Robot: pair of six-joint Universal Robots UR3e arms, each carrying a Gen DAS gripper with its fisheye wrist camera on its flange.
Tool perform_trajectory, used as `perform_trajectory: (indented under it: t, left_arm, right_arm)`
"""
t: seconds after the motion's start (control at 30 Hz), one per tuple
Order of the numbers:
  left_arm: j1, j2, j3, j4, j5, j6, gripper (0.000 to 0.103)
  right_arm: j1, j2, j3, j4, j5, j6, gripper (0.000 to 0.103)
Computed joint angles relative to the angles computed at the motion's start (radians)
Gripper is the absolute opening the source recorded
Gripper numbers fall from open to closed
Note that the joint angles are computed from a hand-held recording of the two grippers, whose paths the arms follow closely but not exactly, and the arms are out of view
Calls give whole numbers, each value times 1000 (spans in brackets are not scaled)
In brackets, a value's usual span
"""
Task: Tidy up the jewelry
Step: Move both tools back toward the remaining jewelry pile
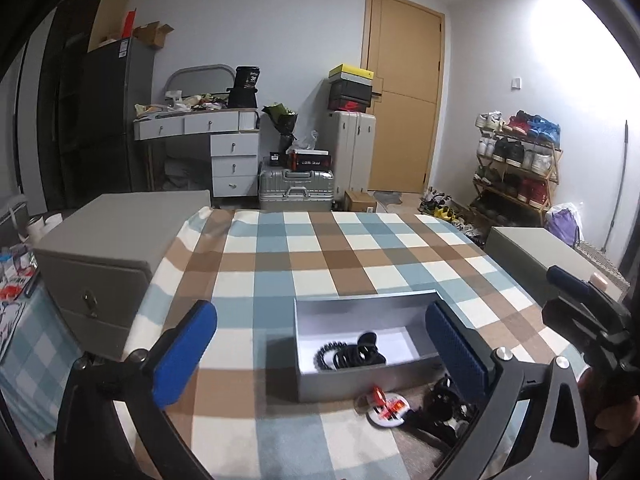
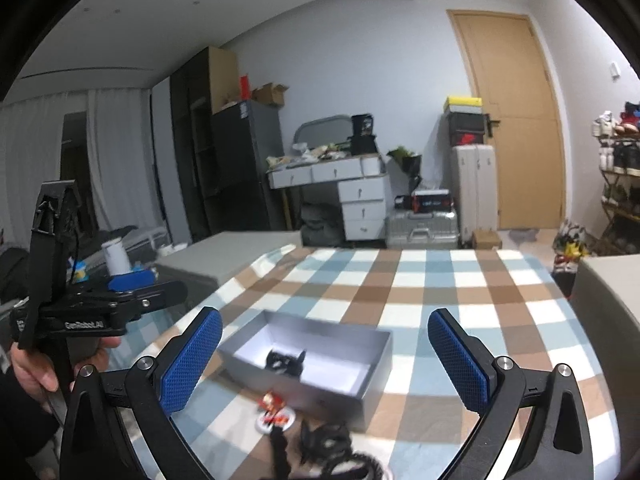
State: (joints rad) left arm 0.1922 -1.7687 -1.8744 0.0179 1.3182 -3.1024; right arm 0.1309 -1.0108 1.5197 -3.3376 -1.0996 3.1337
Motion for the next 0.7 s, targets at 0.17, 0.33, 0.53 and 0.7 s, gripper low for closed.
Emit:
perform_trajectory:
  t: [0.17,0.33,0.53,0.7]
  left_arm:
    - [-36,0,-57,15,21,-18,102]
    - [-69,3,-130,41,39,-23,102]
    - [-57,15,-190,10,-6,-28,102]
    - [-43,35,-228,-31,-25,-23,102]
  right_arm:
    - [1,-40,89,-6,-48,4,103]
    - [1,-84,215,-19,-104,-22,103]
    - [-16,-105,321,-1,-75,-50,103]
    - [-32,-64,331,50,17,-43,102]
